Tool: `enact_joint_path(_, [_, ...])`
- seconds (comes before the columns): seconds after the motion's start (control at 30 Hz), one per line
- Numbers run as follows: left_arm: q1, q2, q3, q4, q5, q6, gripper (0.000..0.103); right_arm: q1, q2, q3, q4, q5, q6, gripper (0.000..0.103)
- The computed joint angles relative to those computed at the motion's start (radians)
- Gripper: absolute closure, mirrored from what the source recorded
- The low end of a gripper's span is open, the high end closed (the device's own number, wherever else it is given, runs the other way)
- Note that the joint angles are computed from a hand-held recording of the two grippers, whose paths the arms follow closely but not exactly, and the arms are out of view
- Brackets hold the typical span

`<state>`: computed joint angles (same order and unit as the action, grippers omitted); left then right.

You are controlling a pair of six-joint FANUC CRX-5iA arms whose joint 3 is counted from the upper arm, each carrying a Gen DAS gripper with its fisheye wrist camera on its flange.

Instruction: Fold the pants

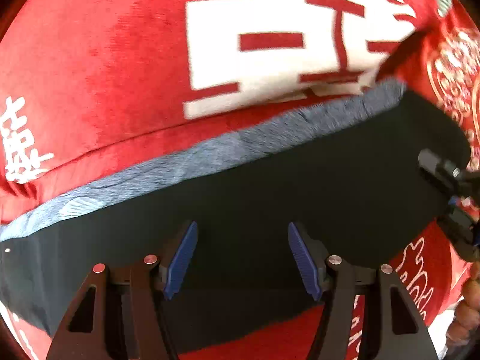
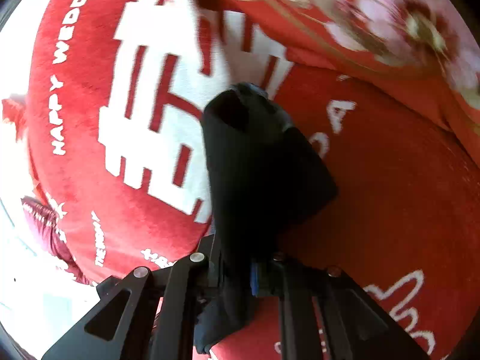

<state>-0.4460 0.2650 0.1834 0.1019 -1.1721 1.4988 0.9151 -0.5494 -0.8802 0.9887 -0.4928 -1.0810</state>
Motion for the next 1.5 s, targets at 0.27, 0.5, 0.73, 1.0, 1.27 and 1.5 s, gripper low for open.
enact_joint_path(0.27, [0.012, -0.015, -0.091, 0.067, 0.09, 0.005, 0.038, 0.05, 0.067, 0.128, -0.147, -0.08, 0.242, 0.09])
enact_joint_path(0.5, [0.104, -0.034, -0.11, 0.189, 0.031, -0.105, 0.036, 0.112, 0.185, 0.355, -0.302, -0.248, 0.583, 0.09])
enact_joint_path(0.73, [0.27, -0.118, -0.157, 0.229, -0.023, -0.214, 0.036, 0.165, 0.376, 0.624, -0.405, -0.406, 0.882, 0.09])
enact_joint_path(1.0, [0.522, -0.197, -0.216, 0.218, -0.111, -0.271, 0.022, 0.196, 0.727, 1.006, -0.566, -0.543, 1.245, 0.083])
enact_joint_path(1.27, [0.671, -0.22, -0.252, 0.176, -0.126, -0.304, 0.022, 0.27, 1.15, 1.48, -0.616, -0.943, 1.601, 0.065])
enact_joint_path(1.5, [0.696, -0.188, -0.244, 0.229, -0.146, -0.316, 0.022, 0.319, 1.141, 1.548, -0.643, -0.959, 1.748, 0.051])
